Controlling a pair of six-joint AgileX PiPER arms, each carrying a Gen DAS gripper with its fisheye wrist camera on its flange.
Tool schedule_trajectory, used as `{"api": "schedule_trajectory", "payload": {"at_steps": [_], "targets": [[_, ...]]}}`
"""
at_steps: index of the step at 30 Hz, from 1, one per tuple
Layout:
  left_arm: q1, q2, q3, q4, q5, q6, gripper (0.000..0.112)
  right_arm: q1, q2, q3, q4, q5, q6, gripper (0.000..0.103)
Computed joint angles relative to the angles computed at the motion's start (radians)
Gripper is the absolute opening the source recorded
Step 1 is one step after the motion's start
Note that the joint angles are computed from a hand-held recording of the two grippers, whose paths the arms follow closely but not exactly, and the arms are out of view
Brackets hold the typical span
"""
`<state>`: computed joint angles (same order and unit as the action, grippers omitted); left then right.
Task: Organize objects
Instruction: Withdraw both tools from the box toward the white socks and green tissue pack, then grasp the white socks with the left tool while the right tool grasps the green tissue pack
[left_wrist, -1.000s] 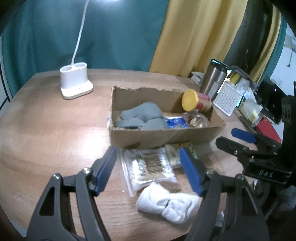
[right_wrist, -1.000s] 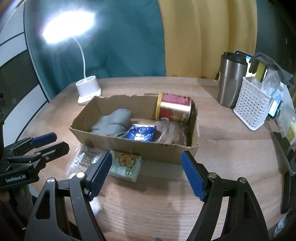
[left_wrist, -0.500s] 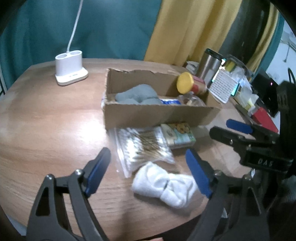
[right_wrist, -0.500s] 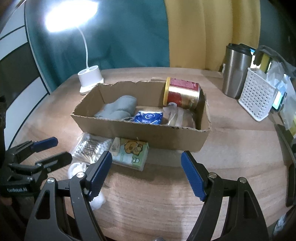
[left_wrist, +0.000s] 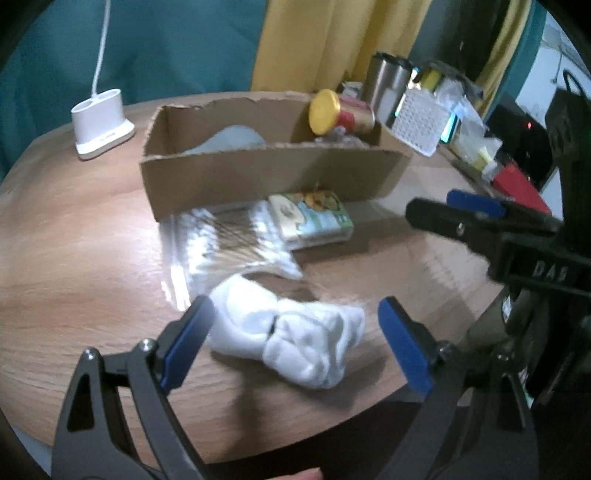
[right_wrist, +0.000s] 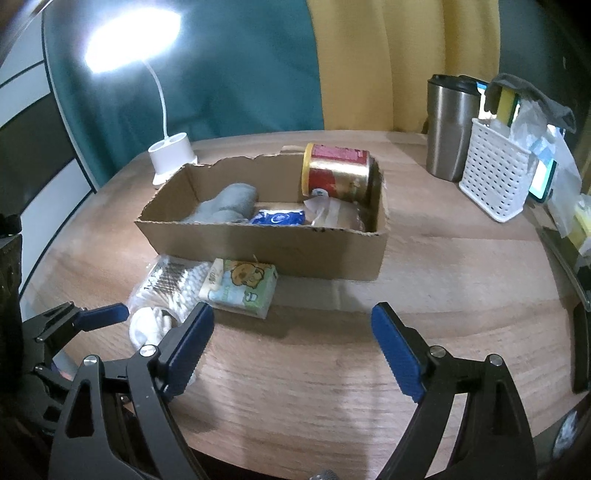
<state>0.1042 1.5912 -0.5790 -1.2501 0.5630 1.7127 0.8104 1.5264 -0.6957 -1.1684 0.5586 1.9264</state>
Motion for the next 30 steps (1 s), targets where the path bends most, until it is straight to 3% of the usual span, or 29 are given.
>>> {"api": "schedule_trajectory", "payload": {"at_steps": [5,10,12,18,30], "targets": [[-0.097,0.014,0.028,-0.083,-0.162,0.062,0.092,-0.01,-0.012,0.03,-0.029,-0.015,0.04,0.089],[-0.108,0.054,0.032,-0.164,-0.198,0.152,0.091,-0.02,-0.015,0.037,-0.042,-0.025,0.047,0.089],[-0.079,0.06,0.039,-0.217,-0.172,0.217,0.078,-0.026,-0.011,0.033,-0.039,-0.032,0.037,0.089],[0.002,0.05,0.035,-0.164,-0.095,0.207,0.065,-0.038,0.019,0.0,-0.017,-0.051,-0.009,0.089],[0.185,-0.02,-0.01,-0.019,0.058,0.088,0.063,-0.054,0.105,-0.102,0.048,-0.077,-0.125,0.089]]}}
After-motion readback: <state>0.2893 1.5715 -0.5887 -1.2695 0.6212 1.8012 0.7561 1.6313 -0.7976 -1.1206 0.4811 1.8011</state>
